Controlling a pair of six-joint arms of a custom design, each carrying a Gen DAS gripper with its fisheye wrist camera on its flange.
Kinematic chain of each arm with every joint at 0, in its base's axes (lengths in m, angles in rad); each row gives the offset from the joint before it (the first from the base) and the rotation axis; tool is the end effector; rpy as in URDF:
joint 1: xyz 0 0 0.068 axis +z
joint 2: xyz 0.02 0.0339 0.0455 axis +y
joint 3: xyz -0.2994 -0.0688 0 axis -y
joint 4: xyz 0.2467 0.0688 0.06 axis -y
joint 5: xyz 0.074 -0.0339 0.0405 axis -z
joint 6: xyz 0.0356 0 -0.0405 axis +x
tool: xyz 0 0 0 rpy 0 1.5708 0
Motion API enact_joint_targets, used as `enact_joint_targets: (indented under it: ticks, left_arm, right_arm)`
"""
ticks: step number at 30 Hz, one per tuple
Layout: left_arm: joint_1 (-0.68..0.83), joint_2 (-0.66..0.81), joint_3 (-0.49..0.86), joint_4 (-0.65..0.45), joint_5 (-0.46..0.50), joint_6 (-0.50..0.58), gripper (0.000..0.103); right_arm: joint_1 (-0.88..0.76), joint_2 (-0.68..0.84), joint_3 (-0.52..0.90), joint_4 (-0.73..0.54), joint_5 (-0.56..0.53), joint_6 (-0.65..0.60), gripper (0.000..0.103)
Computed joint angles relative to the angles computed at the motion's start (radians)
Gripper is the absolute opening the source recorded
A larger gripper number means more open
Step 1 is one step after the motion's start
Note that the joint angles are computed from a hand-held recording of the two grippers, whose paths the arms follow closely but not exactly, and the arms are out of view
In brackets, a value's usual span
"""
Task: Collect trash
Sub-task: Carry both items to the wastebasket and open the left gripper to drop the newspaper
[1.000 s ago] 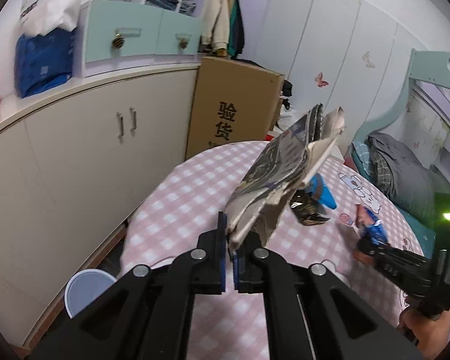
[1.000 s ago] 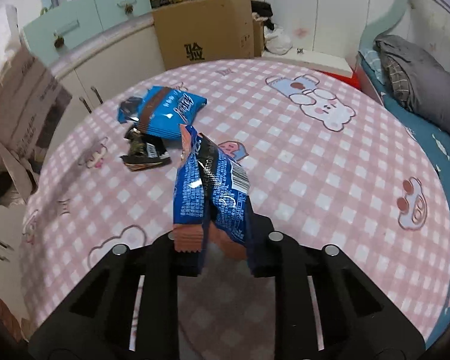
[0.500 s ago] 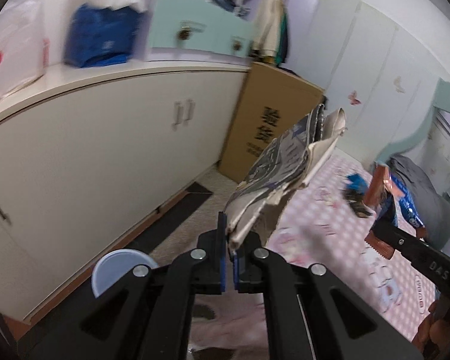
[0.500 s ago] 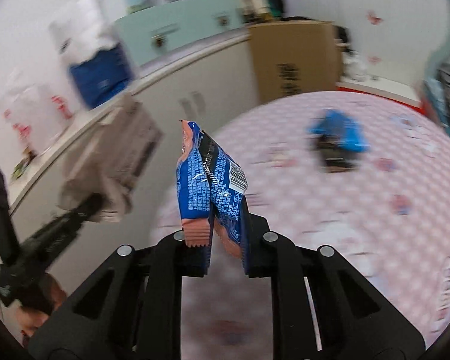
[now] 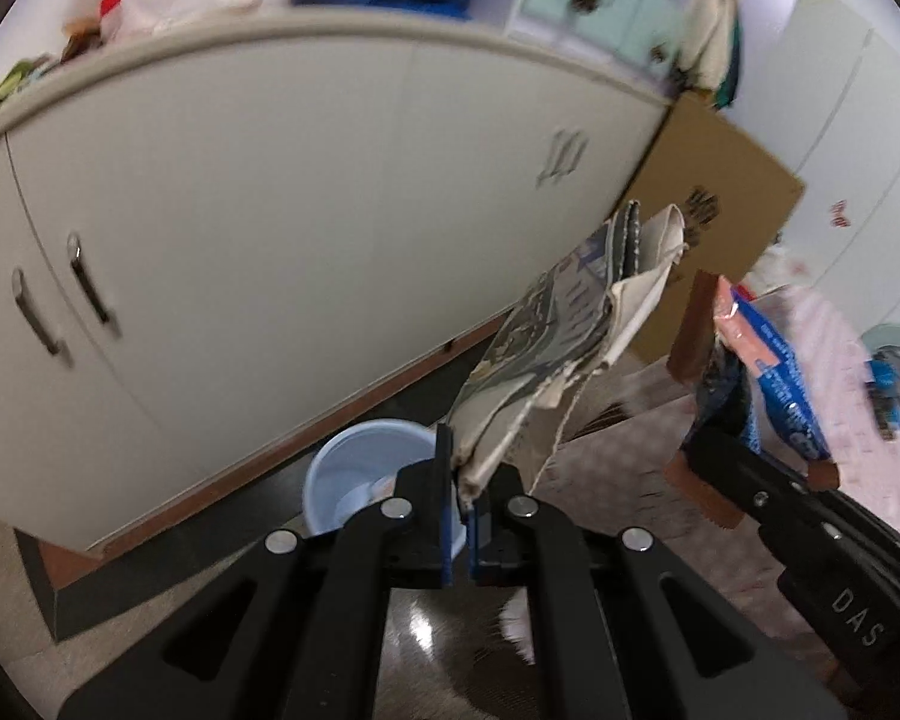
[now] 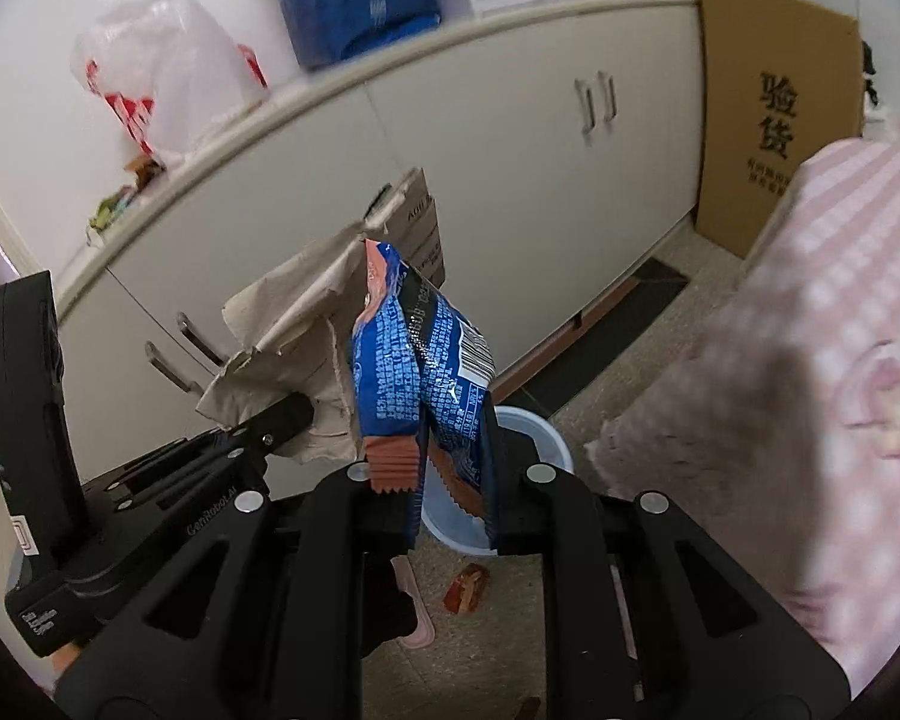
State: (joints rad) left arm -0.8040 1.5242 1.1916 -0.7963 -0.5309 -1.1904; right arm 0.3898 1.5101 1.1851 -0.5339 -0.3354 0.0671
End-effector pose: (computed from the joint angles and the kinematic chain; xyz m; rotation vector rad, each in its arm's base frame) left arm 0.2236 -0.2061 0.2941 -0.6205 2.3881 -0.1013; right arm 0.2962 0.1344 0.3090 -0.5467 2.3974 0.6113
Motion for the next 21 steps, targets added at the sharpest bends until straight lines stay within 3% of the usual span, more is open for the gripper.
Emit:
enact_joint_targets:
  ticks: [7,15,16,19,21]
  left_arm:
    - [0.143,0.043,-0.138,0.156,0.118,0.08,0.003]
    - [0.222,0.12,-0.156,0.251,0.172,0.153,0.007]
    - [0.23,0.132,-0.154,0.258,0.183,0.158,0.011]
    - [0.236,0.152,-0.158,0.266,0.193,0.154,0.049]
    - [0.236,0.147,-0.169,0.264,0.18,0.136,0.053]
  right_arm:
    - [0.046,0.135,-0.014,0.116,0.039,0.038,0.016]
    - [0.058,0.246,0.0,0.183,0.049,0.068,0.016]
    - [0.056,0.254,0.001,0.188,0.048,0.069,0.016]
    - [0.059,0.27,0.004,0.188,0.049,0.07,0.016]
    - [0.061,0.277,0.005,0.184,0.048,0.067,0.016]
